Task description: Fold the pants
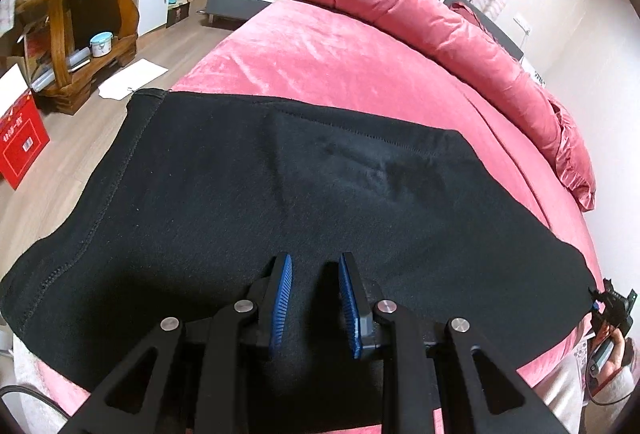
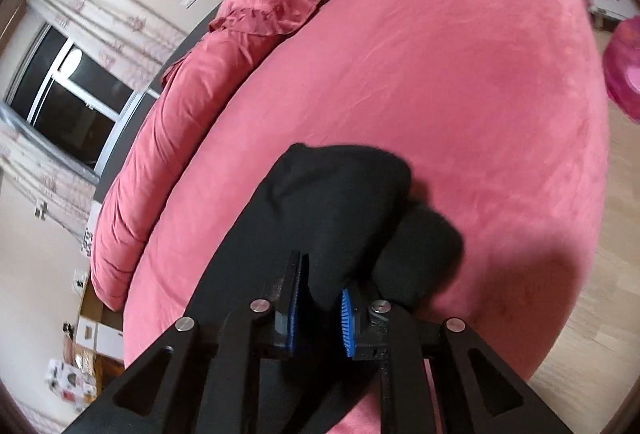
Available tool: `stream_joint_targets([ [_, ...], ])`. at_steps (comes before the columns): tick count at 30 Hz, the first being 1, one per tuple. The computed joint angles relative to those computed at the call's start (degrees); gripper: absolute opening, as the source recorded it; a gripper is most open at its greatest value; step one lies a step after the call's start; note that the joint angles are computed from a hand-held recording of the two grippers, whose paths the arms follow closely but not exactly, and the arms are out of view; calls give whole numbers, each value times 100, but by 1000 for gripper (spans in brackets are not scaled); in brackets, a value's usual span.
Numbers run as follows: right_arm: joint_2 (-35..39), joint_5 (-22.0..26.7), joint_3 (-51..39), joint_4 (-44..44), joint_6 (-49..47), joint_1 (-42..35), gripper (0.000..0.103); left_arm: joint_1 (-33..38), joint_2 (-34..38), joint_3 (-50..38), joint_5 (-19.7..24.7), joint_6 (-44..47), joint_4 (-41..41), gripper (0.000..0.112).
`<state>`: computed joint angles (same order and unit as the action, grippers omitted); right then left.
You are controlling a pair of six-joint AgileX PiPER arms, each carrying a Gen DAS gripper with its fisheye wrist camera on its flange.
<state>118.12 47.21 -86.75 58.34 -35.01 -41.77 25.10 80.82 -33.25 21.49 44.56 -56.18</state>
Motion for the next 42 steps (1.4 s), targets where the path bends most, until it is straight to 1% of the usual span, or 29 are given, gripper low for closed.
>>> stream_joint_targets([
  [2,-162,-35,119,-20,-80,-19,7,18,14,0,30,43,-18,24],
  [5,-471,-282,489,-121,-108,0,7,-47,39,-33,-7,-250,269,24],
  [6,-503,-394,591,-193,-60,6,7,-90,49,-39,-40,-332,339,24],
  [7,-447,-499,578,-493,102,65,7,-143,62,-47,-75,-433,415,24],
  [9,-259,-413,378,-880,446,120,7,-200,94,-88,-100,-575,541,24],
  [11,-258,-318,354,-696,503,43,9,-172,93,-120,-61,-584,524,24],
  [12,-409,-486,414,-784,646,77,15,-172,92,-127,-68,-636,557,24],
  [13,-580,-756,488,-1090,903,165,16,-199,49,-106,-121,-790,672,24],
  [14,-848,-1220,655,-1624,1345,327,16,-234,-30,-91,-165,-912,758,24],
  [15,-1164,-1747,889,-2191,1827,509,19,-269,-136,-60,-202,-847,672,24],
  [16,-1476,-2166,1113,-2528,2079,659,19,-313,-210,-45,-233,-804,617,25],
  [17,-1769,-2502,1326,-2636,2103,802,19,-366,-268,-58,-257,-813,614,25],
  [18,-2075,-2863,1571,-2650,1897,1002,19,-441,-325,-73,-274,-765,549,25],
  [19,-2365,-3106,1772,-2499,1462,1279,19,-502,-340,-95,-277,-674,456,25],
  [20,-2487,-3119,1844,-2120,889,1450,20,-550,-335,-120,-259,-542,357,26],
  [21,-2561,-2903,1793,-1799,316,1761,22,-668,-284,-190,-259,-562,381,26],
  [23,-2426,-1906,1471,-1043,-797,2349,25,-862,-151,-307,-271,-503,304,26],
  [24,-2265,-1404,1287,-779,-1108,2663,26,-984,-48,-389,-299,-551,340,26],
  [26,-1776,-605,737,-774,-1156,3401,31,-1161,130,-525,-340,-622,422,26],
  [29,-850,207,-252,-736,-1039,4437,31,-1328,305,-619,-464,-588,386,26],
  [31,-47,520,-1287,-1180,-343,5175,31,-1219,320,-585,-429,-175,46,26],
  [32,205,612,-1641,-1314,-101,5349,31,-1127,288,-561,-420,1,-95,26],
  [33,621,706,-2214,-1506,234,5609,31,-1048,262,-537,-419,131,-207,26],
  [36,1561,1241,-3729,-2232,1014,6021,31,-622,283,-546,-318,695,-680,27],
  [38,2074,1702,-4505,-2483,1299,6194,31,-440,394,-614,-324,799,-799,28],
  [39,2269,1782,-4789,-2672,1421,6302,31,-312,506,-678,-295,799,-820,28],
  [40,2350,1797,-4844,-2782,1422,6343,28,-209,597,-728,-247,806,-831,28],
  [41,2375,1813,-4885,-2876,1420,6397,11,-126,722,-801,-213,739,-786,28],
  [42,2523,1768,-5155,-3006,1502,6480,9,-63,854,-891,-200,591,-673,28],
])
